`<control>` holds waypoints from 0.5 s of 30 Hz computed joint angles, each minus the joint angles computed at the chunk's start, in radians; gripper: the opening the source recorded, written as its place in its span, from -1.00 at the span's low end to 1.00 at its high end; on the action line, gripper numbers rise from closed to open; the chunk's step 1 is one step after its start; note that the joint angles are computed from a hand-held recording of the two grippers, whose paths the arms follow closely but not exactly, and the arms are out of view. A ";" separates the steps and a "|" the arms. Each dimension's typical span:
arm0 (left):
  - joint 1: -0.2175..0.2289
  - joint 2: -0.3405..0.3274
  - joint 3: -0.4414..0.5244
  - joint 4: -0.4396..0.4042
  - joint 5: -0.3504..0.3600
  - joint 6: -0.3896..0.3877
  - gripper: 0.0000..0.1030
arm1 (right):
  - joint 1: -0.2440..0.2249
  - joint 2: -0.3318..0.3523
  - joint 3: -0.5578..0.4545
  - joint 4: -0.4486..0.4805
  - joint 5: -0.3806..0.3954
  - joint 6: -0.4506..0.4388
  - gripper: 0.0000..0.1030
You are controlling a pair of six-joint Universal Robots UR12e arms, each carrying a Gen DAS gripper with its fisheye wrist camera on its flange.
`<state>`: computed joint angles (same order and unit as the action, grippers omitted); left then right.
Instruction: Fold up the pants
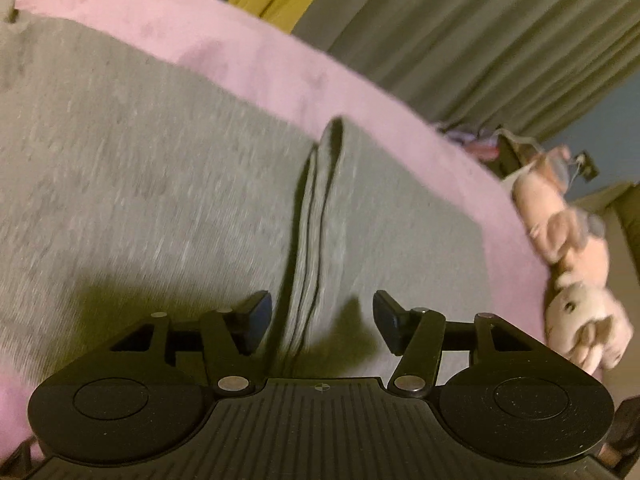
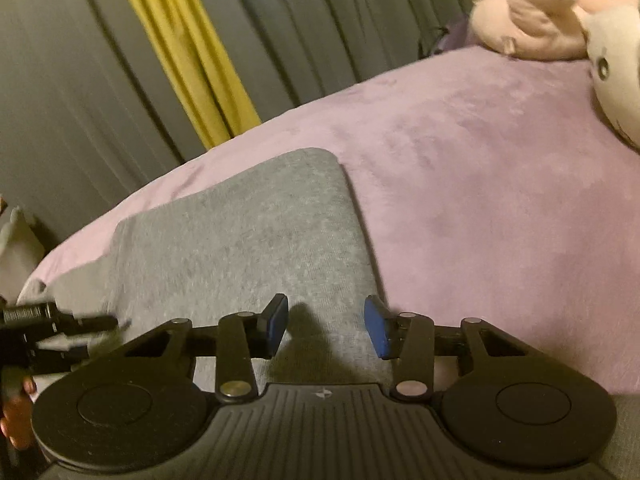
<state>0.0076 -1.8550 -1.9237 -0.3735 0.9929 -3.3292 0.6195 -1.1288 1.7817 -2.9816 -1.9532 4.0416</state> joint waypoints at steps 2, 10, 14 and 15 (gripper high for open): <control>-0.001 -0.007 0.008 0.003 0.010 -0.024 0.19 | -0.002 0.004 -0.011 0.038 0.011 -0.025 -0.16; -0.039 -0.066 0.085 0.072 0.072 -0.084 0.22 | 0.009 0.029 -0.053 0.119 -0.020 -0.100 -0.06; -0.066 -0.097 0.154 -0.050 0.131 -0.059 -0.23 | 0.005 0.025 -0.046 0.103 -0.004 -0.095 0.02; -0.068 -0.098 0.155 -0.037 0.128 -0.045 -0.41 | 0.005 0.025 -0.046 0.100 -0.003 -0.096 0.03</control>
